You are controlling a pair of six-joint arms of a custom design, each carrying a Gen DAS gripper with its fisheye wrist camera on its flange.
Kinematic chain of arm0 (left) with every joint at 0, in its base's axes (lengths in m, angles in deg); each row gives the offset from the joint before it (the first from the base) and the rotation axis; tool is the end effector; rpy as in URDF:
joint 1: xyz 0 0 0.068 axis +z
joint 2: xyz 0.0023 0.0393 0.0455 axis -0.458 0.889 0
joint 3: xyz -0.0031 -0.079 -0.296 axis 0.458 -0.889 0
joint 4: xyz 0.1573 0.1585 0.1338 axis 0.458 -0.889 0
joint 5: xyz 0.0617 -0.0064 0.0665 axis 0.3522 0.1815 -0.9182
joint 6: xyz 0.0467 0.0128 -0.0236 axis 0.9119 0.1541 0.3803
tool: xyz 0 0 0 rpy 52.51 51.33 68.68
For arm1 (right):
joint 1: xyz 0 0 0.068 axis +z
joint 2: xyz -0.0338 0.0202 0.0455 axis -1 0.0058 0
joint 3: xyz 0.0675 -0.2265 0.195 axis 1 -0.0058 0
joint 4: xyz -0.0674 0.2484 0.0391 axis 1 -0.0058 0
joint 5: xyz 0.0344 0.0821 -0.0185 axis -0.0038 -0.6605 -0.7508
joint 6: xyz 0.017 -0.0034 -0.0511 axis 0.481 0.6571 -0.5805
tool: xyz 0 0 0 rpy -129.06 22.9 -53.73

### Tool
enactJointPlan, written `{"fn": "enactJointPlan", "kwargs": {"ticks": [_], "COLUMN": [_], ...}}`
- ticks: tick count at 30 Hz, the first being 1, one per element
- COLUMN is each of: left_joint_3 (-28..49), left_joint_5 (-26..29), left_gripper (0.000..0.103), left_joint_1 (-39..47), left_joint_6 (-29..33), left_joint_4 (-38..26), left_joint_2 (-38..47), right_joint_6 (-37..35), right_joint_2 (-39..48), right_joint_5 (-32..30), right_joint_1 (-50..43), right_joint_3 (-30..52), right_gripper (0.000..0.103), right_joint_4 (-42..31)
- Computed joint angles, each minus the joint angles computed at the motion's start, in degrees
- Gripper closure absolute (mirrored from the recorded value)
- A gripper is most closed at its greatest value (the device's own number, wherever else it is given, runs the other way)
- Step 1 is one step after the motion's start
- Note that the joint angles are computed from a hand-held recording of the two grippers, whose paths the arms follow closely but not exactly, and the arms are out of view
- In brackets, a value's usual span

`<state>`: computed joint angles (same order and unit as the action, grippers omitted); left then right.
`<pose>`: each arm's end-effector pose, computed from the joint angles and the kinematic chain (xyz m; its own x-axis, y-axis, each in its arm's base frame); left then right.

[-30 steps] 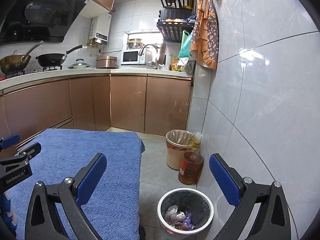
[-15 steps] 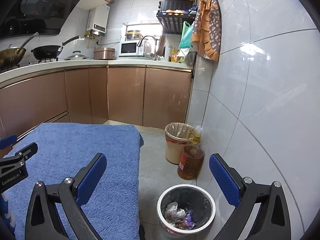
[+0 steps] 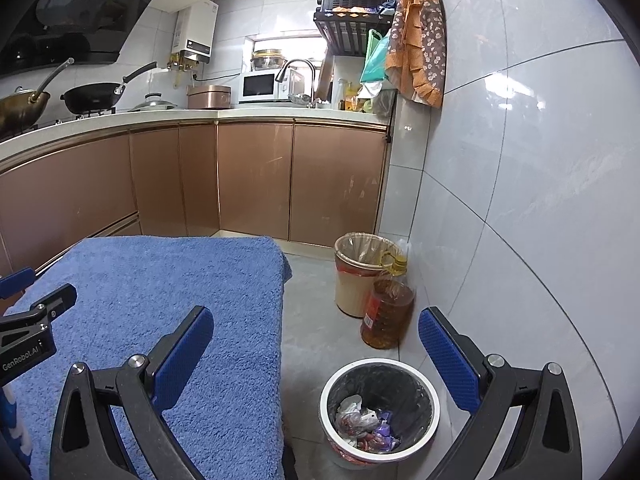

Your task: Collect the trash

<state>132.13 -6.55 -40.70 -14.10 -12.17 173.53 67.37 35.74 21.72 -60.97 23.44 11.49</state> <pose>0.3560 -0.0913 0.3170 -0.4065 0.2977 -0.8638 0.4609 0.8831 0.0874 0.2524 0.1070 0.3242 -0.4239 0.1181 -0.8980 0.4515 0.8871 -0.0965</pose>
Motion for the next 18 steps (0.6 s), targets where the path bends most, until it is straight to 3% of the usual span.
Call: {"fn": "enactJointPlan", "kwargs": {"ticks": [18], "left_joint_3": [-0.33], "left_joint_5": [0.28], "left_gripper": [0.028], "left_joint_1": [0.52], "left_joint_6": [0.31], "left_joint_4": [0.49], "left_joint_2": [-0.99], "right_joint_6": [-1.01], "right_joint_2": [-0.75], "right_joint_5": [0.73], "right_joint_1": [0.48], "right_joint_3": [-0.16], "right_gripper": [0.0], "right_joint_4": [0.4]}}
